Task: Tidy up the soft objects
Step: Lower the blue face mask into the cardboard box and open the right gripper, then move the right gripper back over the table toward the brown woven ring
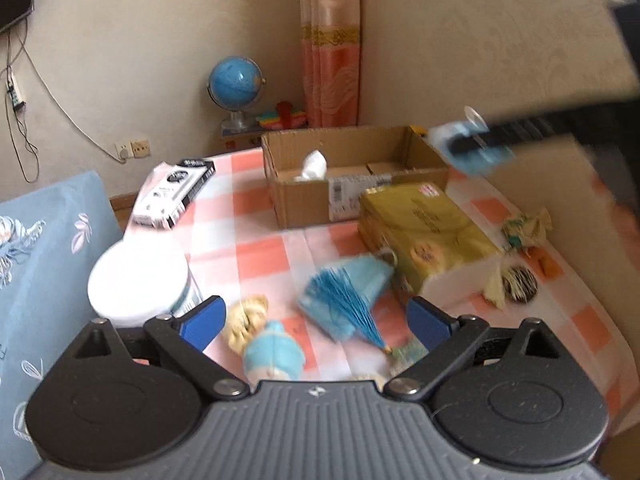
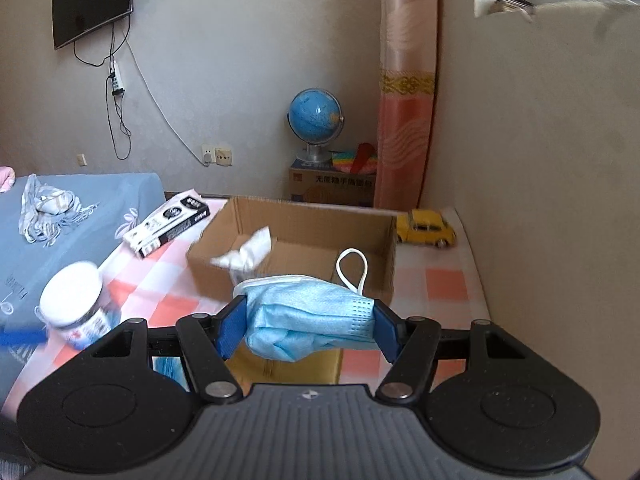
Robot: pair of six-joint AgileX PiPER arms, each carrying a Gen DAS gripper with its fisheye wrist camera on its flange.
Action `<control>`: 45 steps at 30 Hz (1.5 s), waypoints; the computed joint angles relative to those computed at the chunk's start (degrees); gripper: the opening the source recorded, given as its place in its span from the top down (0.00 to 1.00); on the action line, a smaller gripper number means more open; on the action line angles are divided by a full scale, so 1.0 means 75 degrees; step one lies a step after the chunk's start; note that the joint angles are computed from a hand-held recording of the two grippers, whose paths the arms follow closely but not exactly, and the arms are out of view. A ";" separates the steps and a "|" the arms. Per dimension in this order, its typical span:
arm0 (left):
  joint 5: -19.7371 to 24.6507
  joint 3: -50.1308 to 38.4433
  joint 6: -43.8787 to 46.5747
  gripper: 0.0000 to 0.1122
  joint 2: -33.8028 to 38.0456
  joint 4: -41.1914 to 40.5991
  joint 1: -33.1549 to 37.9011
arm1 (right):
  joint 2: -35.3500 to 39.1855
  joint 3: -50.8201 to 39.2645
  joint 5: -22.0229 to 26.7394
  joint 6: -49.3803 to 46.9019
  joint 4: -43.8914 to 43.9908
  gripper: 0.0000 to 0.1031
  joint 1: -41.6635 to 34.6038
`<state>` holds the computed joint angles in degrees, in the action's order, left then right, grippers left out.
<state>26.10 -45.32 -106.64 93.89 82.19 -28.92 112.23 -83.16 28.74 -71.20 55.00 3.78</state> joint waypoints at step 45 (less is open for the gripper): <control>-0.0230 0.0935 -0.1067 0.13 -0.0336 0.0573 0.0142 | -0.0126 0.0095 -0.0435 -0.0387 0.0285 0.00 0.0264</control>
<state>24.38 -38.31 -114.64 91.37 86.49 -27.85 111.29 -82.45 25.47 -74.10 57.13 5.76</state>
